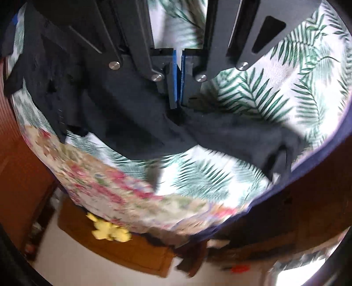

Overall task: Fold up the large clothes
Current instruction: 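Move the left gripper to the cuff of the sleeve nearest it, then close the left gripper on the black sleeve cuff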

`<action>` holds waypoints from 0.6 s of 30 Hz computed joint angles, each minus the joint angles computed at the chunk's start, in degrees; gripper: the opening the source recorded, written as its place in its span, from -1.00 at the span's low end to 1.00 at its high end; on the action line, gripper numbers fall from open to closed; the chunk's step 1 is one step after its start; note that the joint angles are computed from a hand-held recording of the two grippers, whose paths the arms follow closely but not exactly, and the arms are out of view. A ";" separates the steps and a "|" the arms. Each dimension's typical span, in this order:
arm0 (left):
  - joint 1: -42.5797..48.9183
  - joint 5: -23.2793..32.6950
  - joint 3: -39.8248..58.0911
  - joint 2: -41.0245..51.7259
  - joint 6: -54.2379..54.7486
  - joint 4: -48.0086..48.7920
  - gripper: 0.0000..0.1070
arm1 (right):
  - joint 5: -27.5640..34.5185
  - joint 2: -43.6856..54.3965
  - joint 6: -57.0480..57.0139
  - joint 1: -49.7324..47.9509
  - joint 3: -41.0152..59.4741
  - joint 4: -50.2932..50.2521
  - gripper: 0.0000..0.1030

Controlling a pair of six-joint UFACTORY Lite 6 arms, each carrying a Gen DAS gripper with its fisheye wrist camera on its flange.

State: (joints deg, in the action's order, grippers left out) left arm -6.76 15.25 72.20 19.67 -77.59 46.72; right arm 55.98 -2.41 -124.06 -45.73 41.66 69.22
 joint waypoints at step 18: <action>-38.08 30.30 20.90 1.85 2.00 3.02 -1.00 | 22.13 -2.38 0.28 -21.85 7.16 -7.88 1.00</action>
State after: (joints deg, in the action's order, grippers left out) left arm -44.85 45.55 93.10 21.52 -75.58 49.75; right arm 78.11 -4.79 -123.78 -67.58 48.82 61.33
